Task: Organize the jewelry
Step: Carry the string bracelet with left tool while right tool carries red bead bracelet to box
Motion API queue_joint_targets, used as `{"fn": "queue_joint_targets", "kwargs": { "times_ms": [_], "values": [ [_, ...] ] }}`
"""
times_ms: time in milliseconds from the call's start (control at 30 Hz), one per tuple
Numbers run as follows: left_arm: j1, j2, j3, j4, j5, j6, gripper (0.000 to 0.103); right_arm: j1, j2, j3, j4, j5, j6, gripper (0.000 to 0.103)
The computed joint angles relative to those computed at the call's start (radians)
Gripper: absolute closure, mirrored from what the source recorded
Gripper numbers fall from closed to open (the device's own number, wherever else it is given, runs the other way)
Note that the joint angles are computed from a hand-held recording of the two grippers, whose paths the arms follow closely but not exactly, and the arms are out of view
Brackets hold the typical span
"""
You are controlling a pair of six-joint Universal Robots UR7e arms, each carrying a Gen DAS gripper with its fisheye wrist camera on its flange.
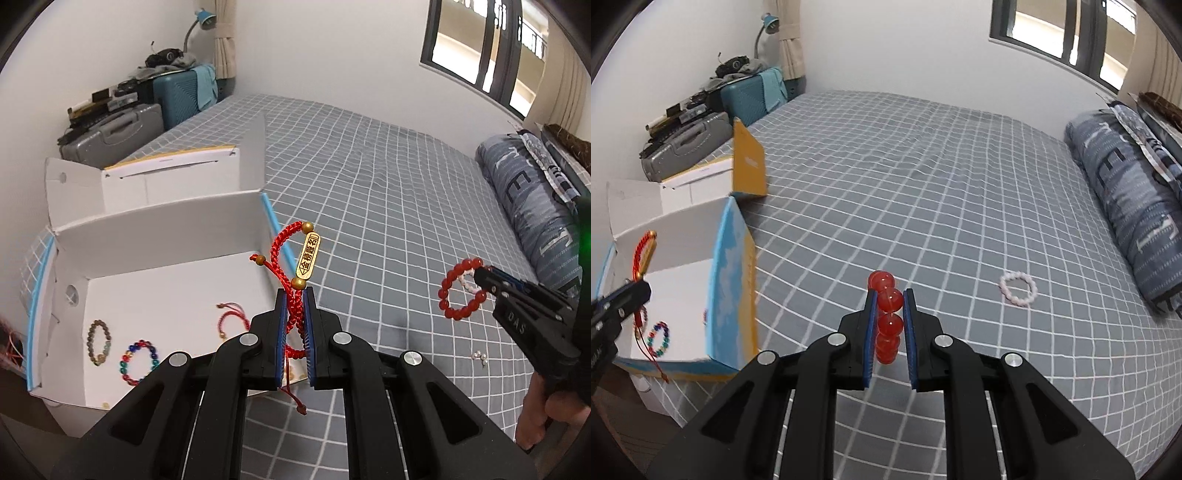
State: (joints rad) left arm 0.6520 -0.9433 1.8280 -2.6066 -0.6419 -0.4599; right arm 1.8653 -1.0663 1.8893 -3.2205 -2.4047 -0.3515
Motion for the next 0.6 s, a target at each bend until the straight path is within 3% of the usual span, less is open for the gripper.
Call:
{"fn": "queue_joint_targets", "kwargs": {
  "times_ms": [600],
  "values": [
    [0.045,-0.192,0.096,0.146,0.166,-0.111,0.095,0.138,0.175,-0.166,0.059,0.093,0.032,0.090]
  ]
}}
